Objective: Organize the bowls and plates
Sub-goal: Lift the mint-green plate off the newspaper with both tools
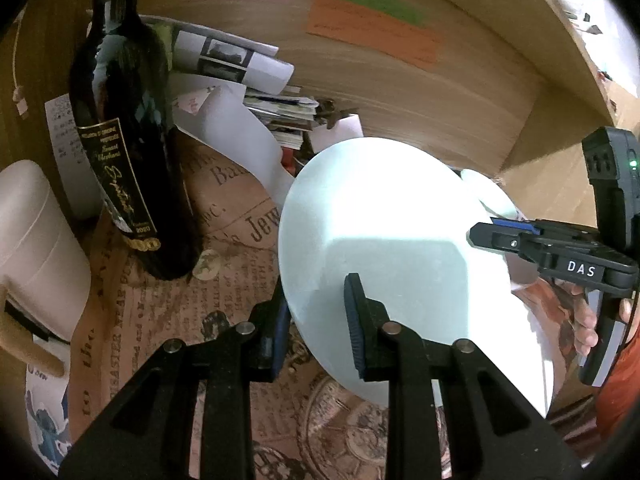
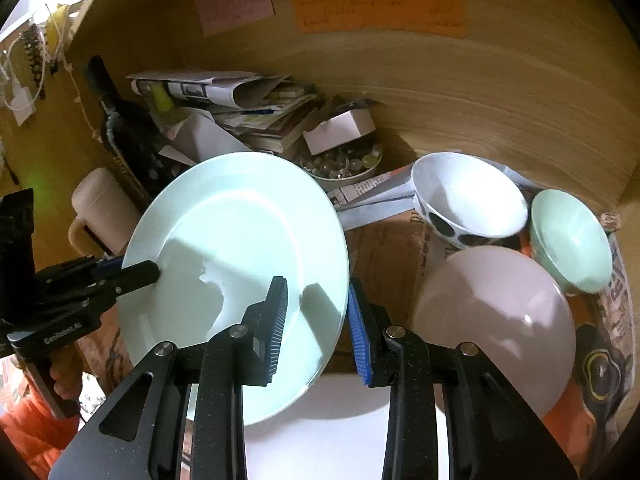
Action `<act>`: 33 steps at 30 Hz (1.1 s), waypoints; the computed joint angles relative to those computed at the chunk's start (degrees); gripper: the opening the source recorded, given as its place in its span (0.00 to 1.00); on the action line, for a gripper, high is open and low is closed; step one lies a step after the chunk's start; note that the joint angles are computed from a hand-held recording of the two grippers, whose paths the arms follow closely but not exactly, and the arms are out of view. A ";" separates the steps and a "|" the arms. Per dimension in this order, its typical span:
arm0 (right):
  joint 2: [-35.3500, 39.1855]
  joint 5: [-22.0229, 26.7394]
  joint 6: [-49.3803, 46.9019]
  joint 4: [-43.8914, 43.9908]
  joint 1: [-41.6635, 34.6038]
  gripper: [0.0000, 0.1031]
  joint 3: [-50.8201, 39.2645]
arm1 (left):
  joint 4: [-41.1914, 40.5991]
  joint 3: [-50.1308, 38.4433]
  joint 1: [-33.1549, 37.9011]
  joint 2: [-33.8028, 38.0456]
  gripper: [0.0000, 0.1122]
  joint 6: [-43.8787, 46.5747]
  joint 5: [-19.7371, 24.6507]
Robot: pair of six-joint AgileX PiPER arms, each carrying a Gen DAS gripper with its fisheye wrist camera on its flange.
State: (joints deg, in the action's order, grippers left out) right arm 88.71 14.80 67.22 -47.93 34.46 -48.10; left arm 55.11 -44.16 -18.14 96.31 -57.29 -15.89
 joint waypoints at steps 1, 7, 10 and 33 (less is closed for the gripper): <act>-0.87 0.04 1.24 -0.94 0.32 0.27 0.93 | -0.82 0.60 -0.24 -0.46 0.23 0.77 -0.10; -5.72 0.28 10.36 -8.16 1.92 0.27 6.43 | -11.62 3.17 -3.86 -2.50 0.23 10.13 0.90; -8.02 0.18 15.25 -12.04 2.39 0.27 9.19 | -16.35 4.39 -5.50 -3.33 0.23 14.29 1.12; -22.77 5.94 41.21 -28.04 8.50 0.27 26.45 | -44.61 10.73 -18.22 -6.18 0.23 37.45 1.27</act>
